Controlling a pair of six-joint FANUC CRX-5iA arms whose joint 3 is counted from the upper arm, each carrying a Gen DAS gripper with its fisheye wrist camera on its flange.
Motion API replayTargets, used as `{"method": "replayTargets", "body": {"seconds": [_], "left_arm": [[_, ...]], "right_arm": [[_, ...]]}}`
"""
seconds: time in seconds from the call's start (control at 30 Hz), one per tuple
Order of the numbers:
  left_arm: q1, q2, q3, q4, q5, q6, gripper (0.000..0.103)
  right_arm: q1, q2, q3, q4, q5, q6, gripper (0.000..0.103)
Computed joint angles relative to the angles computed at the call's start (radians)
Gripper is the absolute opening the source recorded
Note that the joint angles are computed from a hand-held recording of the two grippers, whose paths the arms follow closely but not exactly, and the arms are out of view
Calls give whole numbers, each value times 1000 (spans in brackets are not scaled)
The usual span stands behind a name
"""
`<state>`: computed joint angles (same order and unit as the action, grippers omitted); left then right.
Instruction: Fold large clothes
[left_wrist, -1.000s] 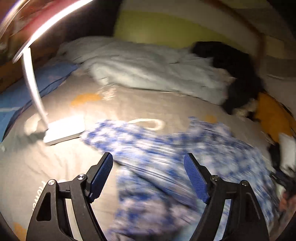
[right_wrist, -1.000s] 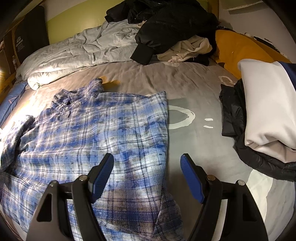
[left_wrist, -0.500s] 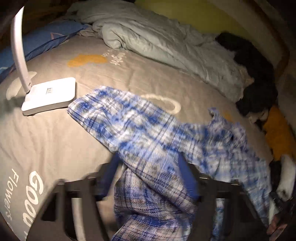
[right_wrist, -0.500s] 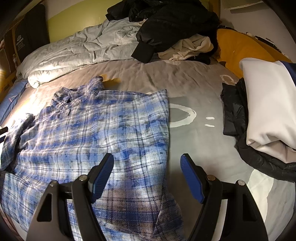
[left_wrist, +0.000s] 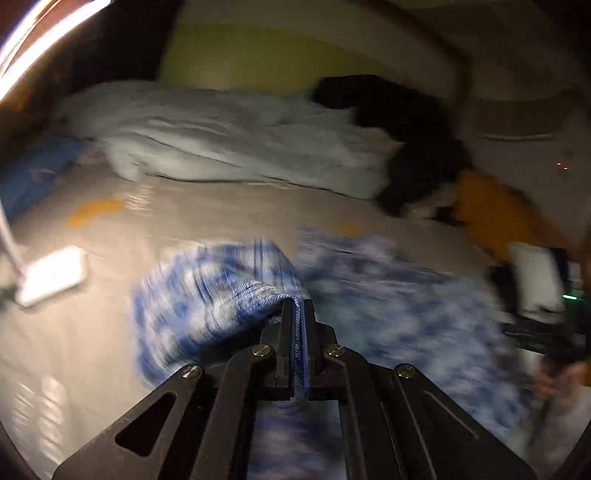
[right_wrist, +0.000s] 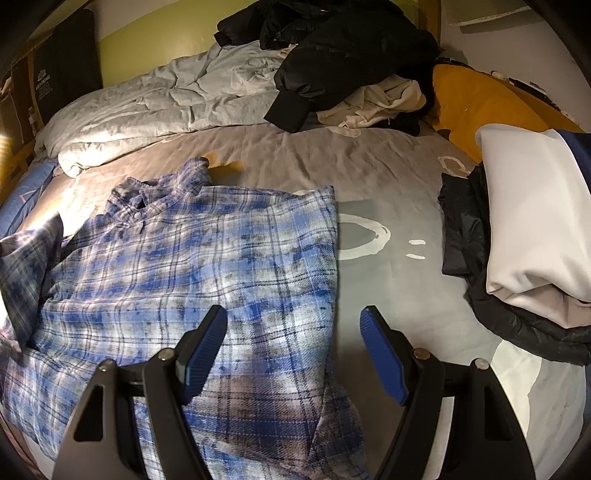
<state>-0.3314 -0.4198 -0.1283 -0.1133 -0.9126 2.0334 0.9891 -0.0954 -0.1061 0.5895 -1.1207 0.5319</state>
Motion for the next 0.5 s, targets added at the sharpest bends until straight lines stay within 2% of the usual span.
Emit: {"method": "replayTargets", "body": {"seconds": [0.1, 0.17, 0.2, 0.27, 0.3, 0.37, 0.43, 0.5], "left_arm": [[-48, 28, -24, 101, 34, -42, 2], [-89, 62, -14, 133, 27, -78, 2], [-120, 86, 9, 112, 7, -87, 3], [-197, 133, 82, 3, -62, -48, 8], [-221, 145, 104, -32, -86, -31, 13], [-226, 134, 105, -34, -78, -28, 23], [-234, 118, 119, -74, -83, 8, 48], [-260, 99, 141, -169, -98, 81, 56]], "right_arm": [[1, 3, 3, -2, -5, 8, 73], [3, 2, 3, -1, -5, 9, 73], [4, 0, 2, 0, -4, 10, 73], [6, -1, 1, 3, -4, 10, 73], [6, 0, 0, 4, -4, 9, 73], [5, -2, -1, 1, -4, 9, 73], [4, -4, -2, 0, -2, 10, 73], [5, -4, -5, 7, -1, 7, 73]]}}
